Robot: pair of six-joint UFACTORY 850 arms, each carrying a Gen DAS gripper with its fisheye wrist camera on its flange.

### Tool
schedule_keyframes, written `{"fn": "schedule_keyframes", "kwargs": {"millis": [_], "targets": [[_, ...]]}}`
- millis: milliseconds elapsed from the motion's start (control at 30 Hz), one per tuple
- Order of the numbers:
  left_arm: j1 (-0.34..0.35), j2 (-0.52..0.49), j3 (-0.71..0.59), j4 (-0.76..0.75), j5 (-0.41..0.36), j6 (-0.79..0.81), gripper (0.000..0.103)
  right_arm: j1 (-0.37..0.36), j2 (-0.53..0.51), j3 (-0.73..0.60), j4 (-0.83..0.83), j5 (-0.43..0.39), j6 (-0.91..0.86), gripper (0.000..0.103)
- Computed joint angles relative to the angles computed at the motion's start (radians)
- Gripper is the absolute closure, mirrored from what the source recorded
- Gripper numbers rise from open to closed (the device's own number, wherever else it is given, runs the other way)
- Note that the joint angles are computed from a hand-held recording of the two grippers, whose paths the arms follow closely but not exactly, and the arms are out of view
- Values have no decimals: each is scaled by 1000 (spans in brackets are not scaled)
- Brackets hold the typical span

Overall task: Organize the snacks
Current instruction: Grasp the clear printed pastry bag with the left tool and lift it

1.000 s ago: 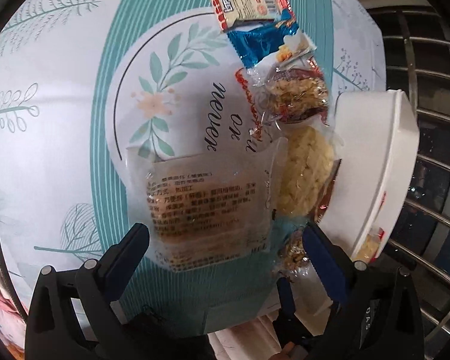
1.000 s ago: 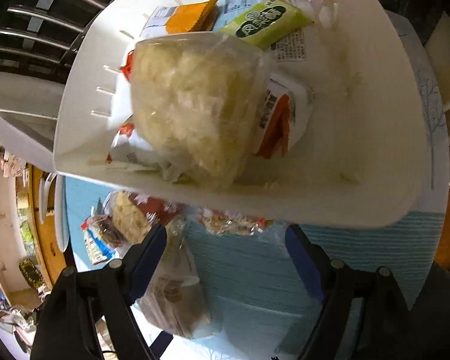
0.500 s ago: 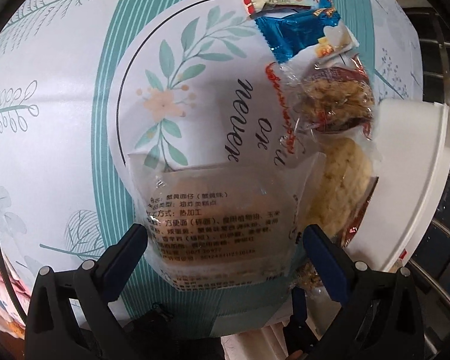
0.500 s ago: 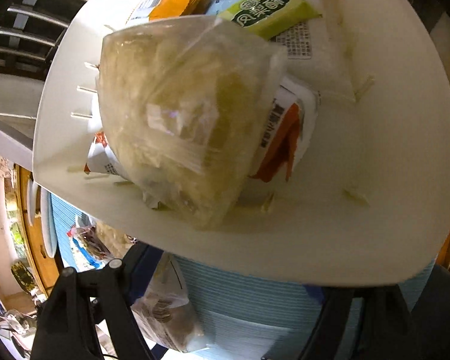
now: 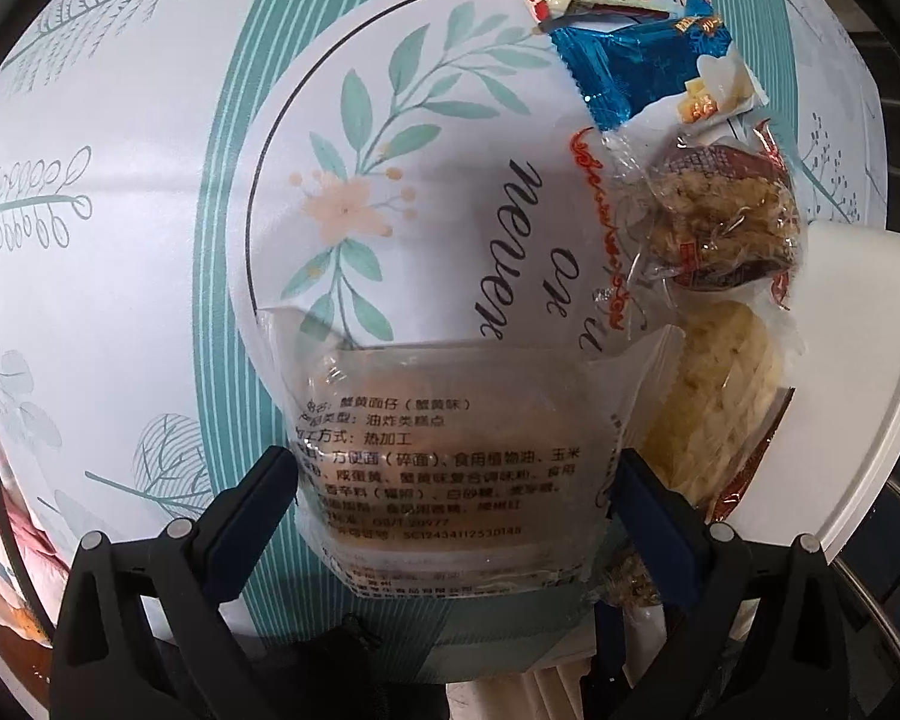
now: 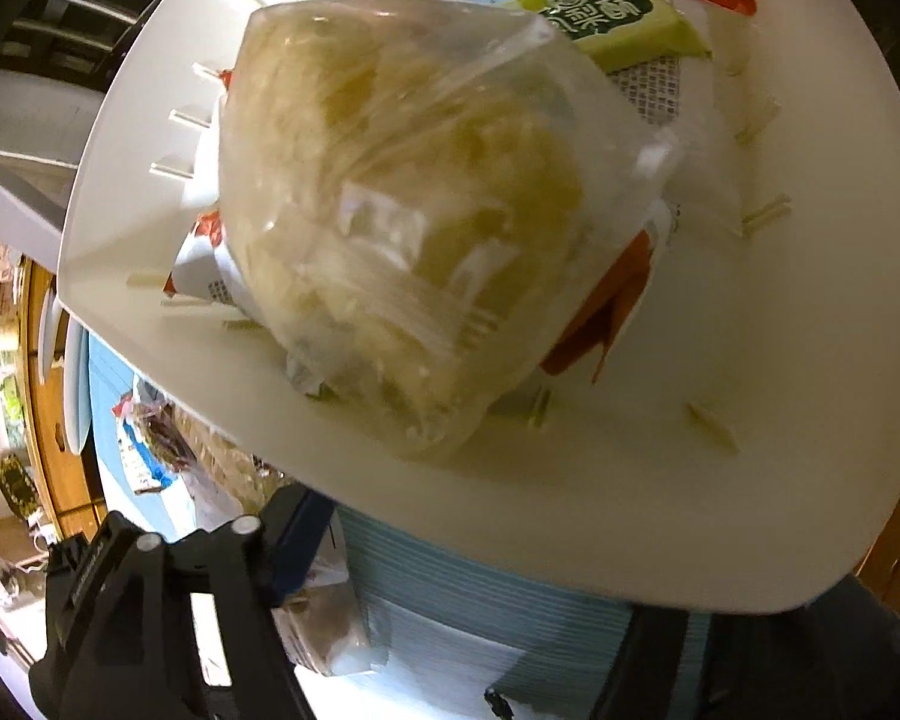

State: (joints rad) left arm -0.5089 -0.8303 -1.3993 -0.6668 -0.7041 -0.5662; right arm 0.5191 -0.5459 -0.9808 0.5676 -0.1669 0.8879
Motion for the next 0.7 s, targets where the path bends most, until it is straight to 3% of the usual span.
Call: {"fn": "schedule_keyframes", "kwargs": {"millis": [33, 233, 367, 500, 600, 700], "targets": [[-1, 3, 4, -7, 4, 7, 8, 1, 0, -4, -43, -3, 35, 42], [1, 36, 33, -9, 10, 1, 22, 10, 0, 4, 170, 19, -194, 45], [5, 64, 75, -55, 10, 33, 26, 17, 9, 18, 205, 28, -240, 45], [5, 79, 111, -87, -29, 61, 28, 30, 8, 14, 79, 16, -126, 46], [5, 100, 150, -109, -42, 77, 28, 39, 16, 26, 181, 11, -210, 46], [5, 131, 203, -132, -40, 83, 29, 51, 24, 34, 163, 3, -184, 46]]}}
